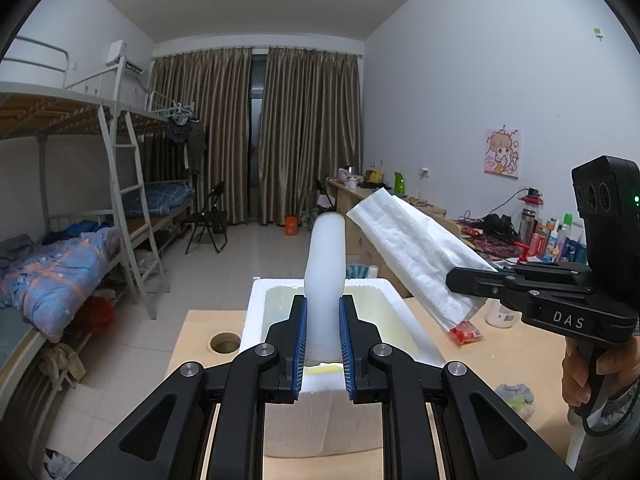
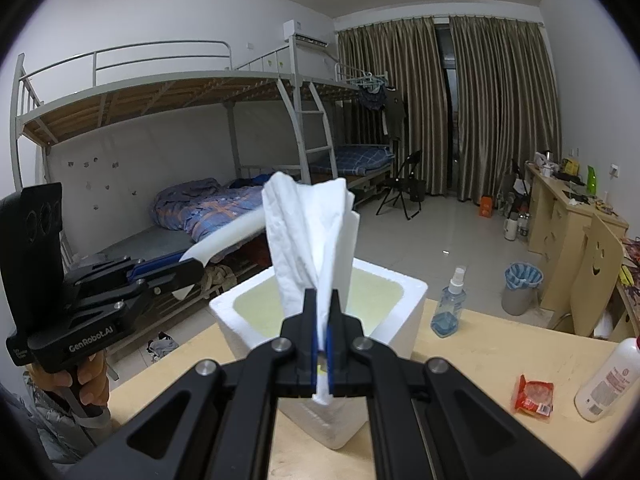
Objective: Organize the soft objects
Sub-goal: 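Carry the cylinder and tissues toward the white foam box with both grippers, then open the left gripper over the box while right lowers the tissues inside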
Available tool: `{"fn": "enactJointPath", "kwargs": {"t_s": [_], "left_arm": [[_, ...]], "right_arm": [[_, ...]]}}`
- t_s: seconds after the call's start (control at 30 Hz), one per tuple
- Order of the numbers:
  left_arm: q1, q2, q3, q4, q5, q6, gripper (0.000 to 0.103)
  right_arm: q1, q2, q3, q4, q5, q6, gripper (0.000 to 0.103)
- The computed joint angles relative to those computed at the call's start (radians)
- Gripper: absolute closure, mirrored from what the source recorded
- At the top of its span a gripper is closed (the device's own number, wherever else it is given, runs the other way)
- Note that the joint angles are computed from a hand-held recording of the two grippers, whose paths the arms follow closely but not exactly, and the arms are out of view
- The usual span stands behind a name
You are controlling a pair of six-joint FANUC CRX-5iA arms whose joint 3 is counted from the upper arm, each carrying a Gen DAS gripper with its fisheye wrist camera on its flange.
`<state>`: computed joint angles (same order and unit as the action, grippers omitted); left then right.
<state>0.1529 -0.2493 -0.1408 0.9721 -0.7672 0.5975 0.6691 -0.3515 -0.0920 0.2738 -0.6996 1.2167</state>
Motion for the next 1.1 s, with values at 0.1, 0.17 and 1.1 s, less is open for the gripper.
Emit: {"fn": "enactJointPath", "kwargs": {"t_s": [0.1, 0.17, 1.1], "left_arm": [[-0.010, 0.024, 0.023, -0.013, 0.003, 0.005, 0.086], [-0.018, 0.042, 0.042, -0.028, -0.001, 0.011, 0.086], [-0.047, 0.199, 0.189, -0.156, -0.038, 0.125, 0.079]], "right_arm": [[-0.018, 0.017, 0.018, -0.023, -0.006, 0.026, 0.098], [-0.027, 0.023, 0.027, -0.039, -0.006, 0.040, 0.098], [-0.090, 0.050, 0.055, -0.092, 0.008, 0.091, 0.098]]}}
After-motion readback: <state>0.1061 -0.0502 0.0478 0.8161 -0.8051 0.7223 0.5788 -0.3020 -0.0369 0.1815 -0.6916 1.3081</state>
